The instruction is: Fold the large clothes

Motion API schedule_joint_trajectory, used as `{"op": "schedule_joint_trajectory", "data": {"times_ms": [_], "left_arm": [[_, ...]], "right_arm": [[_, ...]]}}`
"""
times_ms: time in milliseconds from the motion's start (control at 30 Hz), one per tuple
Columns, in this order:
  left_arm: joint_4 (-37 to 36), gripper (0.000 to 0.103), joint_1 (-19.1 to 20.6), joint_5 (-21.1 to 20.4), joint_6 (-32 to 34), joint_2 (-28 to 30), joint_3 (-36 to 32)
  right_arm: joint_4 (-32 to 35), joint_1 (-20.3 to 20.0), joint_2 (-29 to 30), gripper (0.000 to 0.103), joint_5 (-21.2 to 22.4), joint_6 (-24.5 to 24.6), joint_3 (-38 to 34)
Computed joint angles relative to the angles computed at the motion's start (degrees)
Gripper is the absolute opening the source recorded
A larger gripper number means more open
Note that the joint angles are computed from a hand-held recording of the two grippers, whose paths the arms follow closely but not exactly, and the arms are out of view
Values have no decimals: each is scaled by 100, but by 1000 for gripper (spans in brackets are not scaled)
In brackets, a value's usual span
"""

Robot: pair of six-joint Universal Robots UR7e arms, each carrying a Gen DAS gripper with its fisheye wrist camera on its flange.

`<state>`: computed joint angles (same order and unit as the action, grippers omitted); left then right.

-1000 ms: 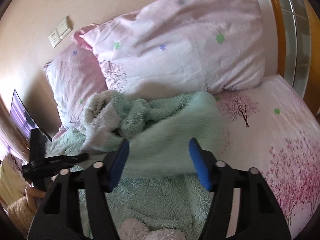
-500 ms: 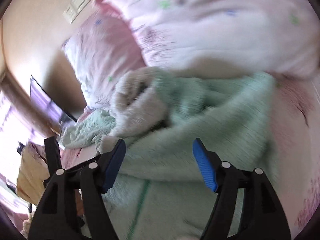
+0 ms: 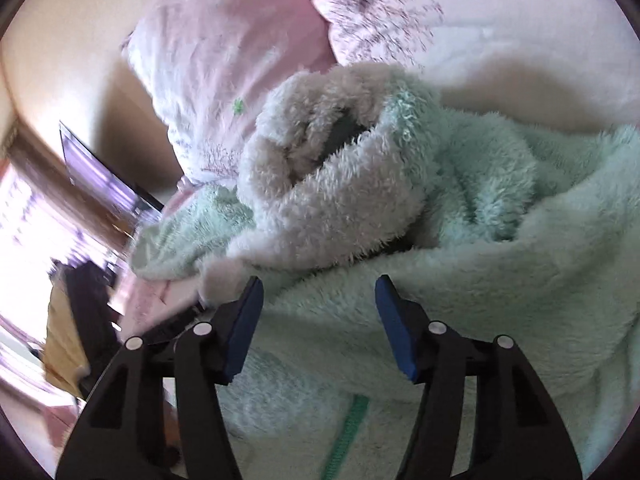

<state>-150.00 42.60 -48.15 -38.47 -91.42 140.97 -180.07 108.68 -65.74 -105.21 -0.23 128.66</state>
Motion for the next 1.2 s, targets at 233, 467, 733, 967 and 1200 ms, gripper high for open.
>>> {"op": "schedule_joint_trajectory", "data": {"times_ms": [233, 467, 733, 967, 1200], "left_arm": [[103, 13, -39, -74, 81, -11, 9], [41, 13, 107, -127, 222, 279, -309], [1, 18, 400, 146, 431, 868, -877], [-24, 27, 375, 0, 423, 606, -672], [15, 33, 332, -188, 583, 426, -579]], "right_arm": [[329, 185, 806, 12, -405, 49, -885], [-2001, 916, 1865, 10, -1951, -1391, -2244], [-364, 860, 2763, 17, -3412, -1735, -3256], [215, 705, 1020, 76, -1777, -824, -1784], [160, 306, -526, 60, -909, -284, -123]]}}
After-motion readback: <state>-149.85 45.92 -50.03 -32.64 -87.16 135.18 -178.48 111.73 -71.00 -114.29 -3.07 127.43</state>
